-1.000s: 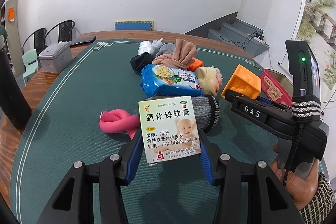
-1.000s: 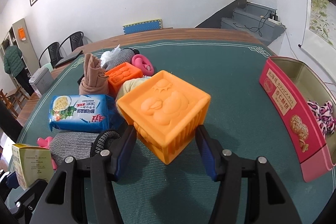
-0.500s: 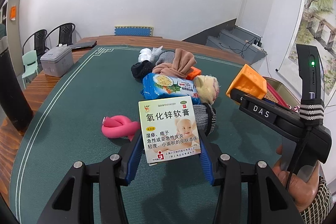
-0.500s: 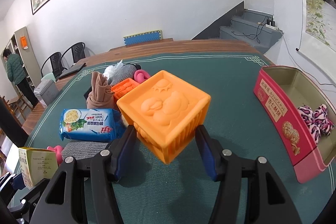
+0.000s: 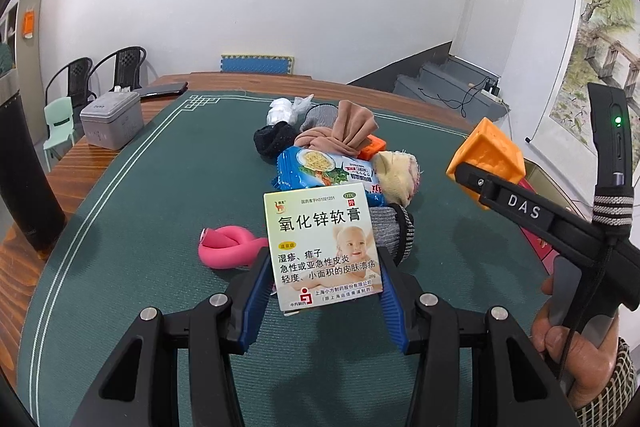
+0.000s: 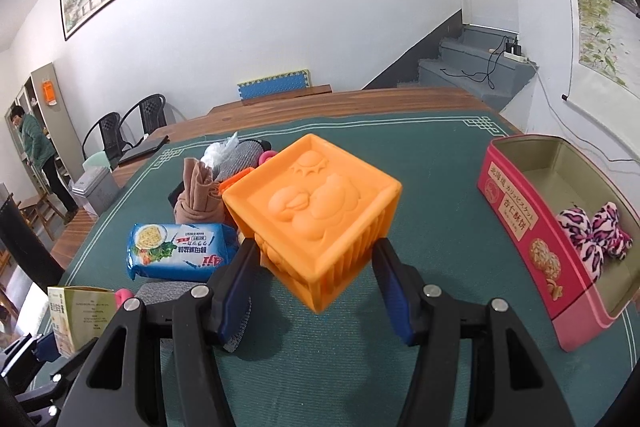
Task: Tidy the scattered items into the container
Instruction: 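Lift the orange cube and ointment box and carry both toward the tin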
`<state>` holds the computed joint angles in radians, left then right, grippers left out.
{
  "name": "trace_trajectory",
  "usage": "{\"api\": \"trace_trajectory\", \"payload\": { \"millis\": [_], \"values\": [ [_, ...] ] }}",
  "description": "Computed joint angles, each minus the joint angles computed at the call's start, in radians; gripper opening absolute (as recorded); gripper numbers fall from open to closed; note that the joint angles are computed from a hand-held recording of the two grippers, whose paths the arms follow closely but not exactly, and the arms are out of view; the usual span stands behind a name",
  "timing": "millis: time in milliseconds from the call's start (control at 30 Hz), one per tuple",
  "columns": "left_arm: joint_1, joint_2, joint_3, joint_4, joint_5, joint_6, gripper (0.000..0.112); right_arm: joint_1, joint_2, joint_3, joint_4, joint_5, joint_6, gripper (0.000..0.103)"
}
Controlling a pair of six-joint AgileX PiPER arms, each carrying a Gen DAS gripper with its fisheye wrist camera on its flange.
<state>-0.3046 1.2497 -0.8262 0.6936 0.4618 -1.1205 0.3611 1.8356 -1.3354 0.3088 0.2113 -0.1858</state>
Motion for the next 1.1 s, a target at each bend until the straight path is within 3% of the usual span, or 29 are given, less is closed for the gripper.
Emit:
{"api": "trace_trajectory", "payload": {
  "millis": [167,300,400,600,800,1100],
  "values": [
    [0.011,-0.017,0.008,-0.009,-0.031,0.022,0.051,-0.022,-0.041,0.018,0.104,-0.010,-0.095,0.062],
    [0.047,-0.047,0.015,-0.153,-0.100,0.173,0.051,-0.054,-0.087,0.035,0.163,-0.020,-0.159,0.062],
    [0.072,-0.051,0.003,-0.339,-0.130,0.346,0.051,-0.088,-0.129,0.077,0.100,-0.049,-0.141,0.062],
    [0.000,0.016,-0.064,-0.296,-0.095,0.282,0.051,-0.243,-0.132,0.098,0.353,-0.002,-0.418,0.062],
    [-0.106,0.120,-0.180,-0.231,-0.046,0.213,0.051,-0.396,-0.135,0.099,0.491,0.026,-0.616,0.062],
    [-0.221,0.325,-0.471,-0.297,0.016,0.305,0.051,-0.582,-0.013,-0.080,0.387,0.118,-0.538,0.062]
  ]
}}
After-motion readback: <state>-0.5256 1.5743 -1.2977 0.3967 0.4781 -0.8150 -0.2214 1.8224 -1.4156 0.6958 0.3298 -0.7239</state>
